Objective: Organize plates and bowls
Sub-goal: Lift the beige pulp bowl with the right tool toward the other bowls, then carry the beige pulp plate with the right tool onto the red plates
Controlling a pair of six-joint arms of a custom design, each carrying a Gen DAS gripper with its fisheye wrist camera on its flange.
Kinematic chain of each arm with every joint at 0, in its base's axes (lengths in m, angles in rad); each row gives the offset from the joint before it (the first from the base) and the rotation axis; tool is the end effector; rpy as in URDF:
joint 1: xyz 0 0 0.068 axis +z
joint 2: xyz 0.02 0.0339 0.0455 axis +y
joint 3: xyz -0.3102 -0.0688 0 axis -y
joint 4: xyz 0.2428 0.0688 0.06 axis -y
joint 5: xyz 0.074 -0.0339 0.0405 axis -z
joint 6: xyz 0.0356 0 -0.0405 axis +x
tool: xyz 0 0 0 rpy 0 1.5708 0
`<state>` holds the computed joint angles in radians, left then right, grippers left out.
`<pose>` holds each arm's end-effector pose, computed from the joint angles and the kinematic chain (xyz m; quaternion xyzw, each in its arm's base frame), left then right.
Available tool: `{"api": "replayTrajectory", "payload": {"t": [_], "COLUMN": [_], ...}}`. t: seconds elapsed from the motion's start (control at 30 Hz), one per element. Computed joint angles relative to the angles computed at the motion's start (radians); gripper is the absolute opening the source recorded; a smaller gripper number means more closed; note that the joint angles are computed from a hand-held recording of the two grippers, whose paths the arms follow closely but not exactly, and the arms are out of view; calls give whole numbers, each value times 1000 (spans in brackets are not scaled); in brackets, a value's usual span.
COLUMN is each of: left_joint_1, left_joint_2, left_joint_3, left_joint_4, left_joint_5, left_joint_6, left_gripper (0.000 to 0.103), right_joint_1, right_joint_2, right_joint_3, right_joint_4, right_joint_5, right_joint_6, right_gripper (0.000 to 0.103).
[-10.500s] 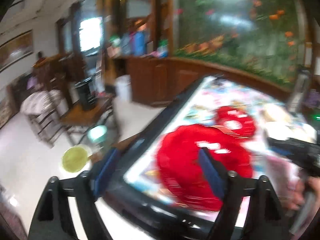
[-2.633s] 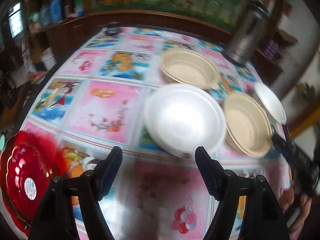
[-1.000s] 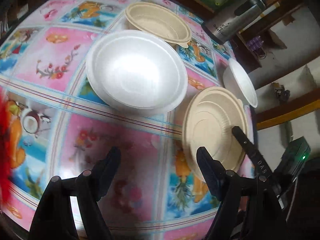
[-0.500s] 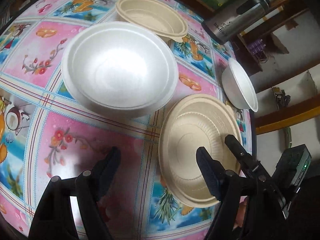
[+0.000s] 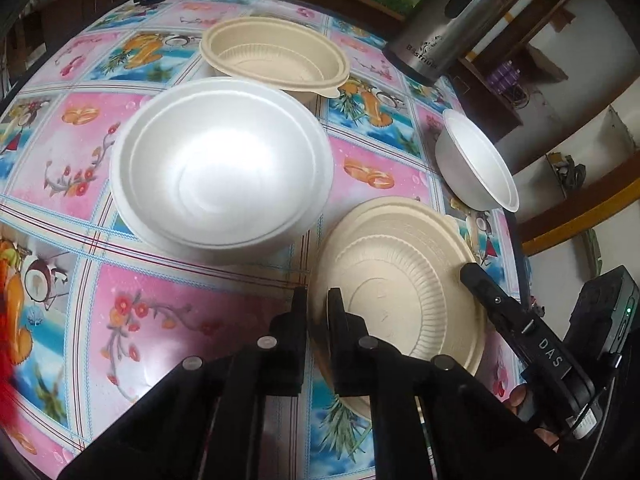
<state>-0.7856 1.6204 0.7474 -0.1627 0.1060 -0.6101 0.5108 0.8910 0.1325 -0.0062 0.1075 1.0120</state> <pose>0.2046 -0.2100 0.1817 0.0984 0.9581 -0.2088 0.1694 0.1078 0.0560 0.1556 0.2482 0.8846 0.2344 0.3176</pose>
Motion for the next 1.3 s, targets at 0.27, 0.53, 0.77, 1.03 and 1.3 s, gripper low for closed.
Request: {"api": "replayTrajectory", "payload": {"t": [0.27,0.53,0.77,1.03,1.3], "left_joint_1": [12,29,68,203,789], "left_joint_2": [-18,-102,-218,-545,-752], "left_joint_3": [-23,-91,-173,-234,-206], "left_joint_4": [8,-19,-48,-216,-450], "left_joint_5": [-2,7,45,31,276], "left_joint_6": [17,52,91,214,578], "left_gripper": [7,8,8,8,8], "right_joint_1": [166,374,616,803,774], "right_joint_2": [28,19,64,244,484], "right_joint_3": [18,24,139,354,616], "right_joint_4": [-29,-79,-271,-377,-291], "right_joint_5": [176,296,411,518,477], "right_joint_6": [66,247,437,500,278], "right_gripper": [11,10,9,9,9]}}
